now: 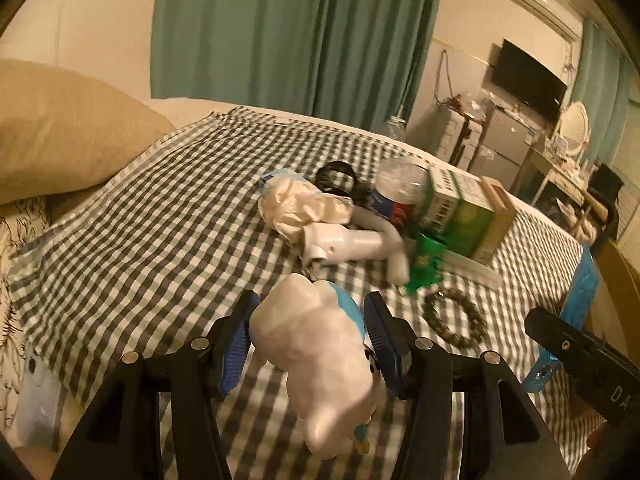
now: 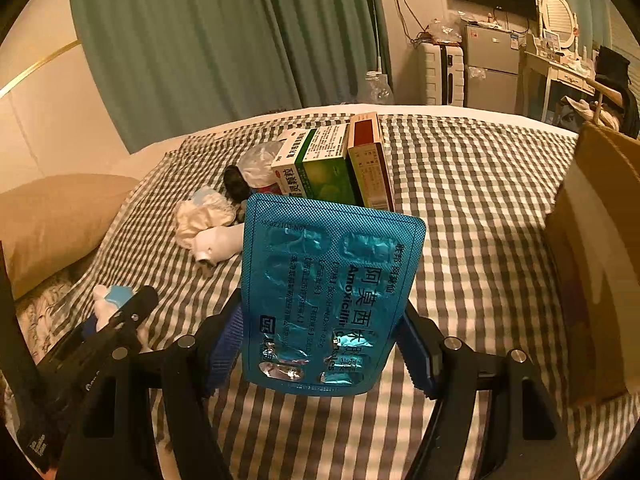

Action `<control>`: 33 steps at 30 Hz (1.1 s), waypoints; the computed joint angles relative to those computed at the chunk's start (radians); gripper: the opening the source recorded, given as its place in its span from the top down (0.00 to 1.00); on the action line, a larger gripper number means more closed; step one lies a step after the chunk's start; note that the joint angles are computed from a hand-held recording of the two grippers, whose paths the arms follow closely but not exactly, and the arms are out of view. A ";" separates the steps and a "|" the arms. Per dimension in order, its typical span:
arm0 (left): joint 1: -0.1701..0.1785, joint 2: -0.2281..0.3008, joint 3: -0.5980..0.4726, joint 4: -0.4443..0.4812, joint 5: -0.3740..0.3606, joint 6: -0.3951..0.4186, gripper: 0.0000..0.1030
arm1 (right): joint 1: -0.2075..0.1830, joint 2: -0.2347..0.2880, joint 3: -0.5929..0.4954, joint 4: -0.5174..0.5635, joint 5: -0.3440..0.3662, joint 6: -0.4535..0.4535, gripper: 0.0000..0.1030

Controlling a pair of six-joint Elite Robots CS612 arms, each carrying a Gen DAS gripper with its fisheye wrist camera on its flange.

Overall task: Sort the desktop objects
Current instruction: 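Carry the plush toy and blister pack over the box and release both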

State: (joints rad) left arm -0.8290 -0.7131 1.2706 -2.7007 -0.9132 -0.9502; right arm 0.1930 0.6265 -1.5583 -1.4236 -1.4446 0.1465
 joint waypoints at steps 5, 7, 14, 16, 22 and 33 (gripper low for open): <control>-0.015 -0.026 0.006 0.016 -0.003 -0.003 0.46 | -0.004 0.009 -0.053 -0.023 0.018 0.000 0.32; -0.023 -0.032 0.003 0.024 0.012 0.007 0.46 | -0.008 0.013 -0.076 -0.030 0.018 -0.001 0.32; -0.046 -0.040 -0.044 0.028 0.030 0.073 0.46 | -0.016 -0.002 -0.108 -0.030 -0.005 -0.017 0.32; -0.054 -0.034 -0.068 0.021 0.034 0.111 0.46 | -0.022 -0.010 -0.116 -0.034 -0.016 -0.027 0.32; -0.071 -0.005 -0.174 0.027 0.018 0.191 0.46 | -0.040 -0.035 -0.129 -0.041 -0.049 -0.051 0.32; -0.103 0.094 -0.419 0.061 -0.011 0.359 0.46 | -0.102 -0.076 -0.161 -0.034 -0.116 -0.138 0.32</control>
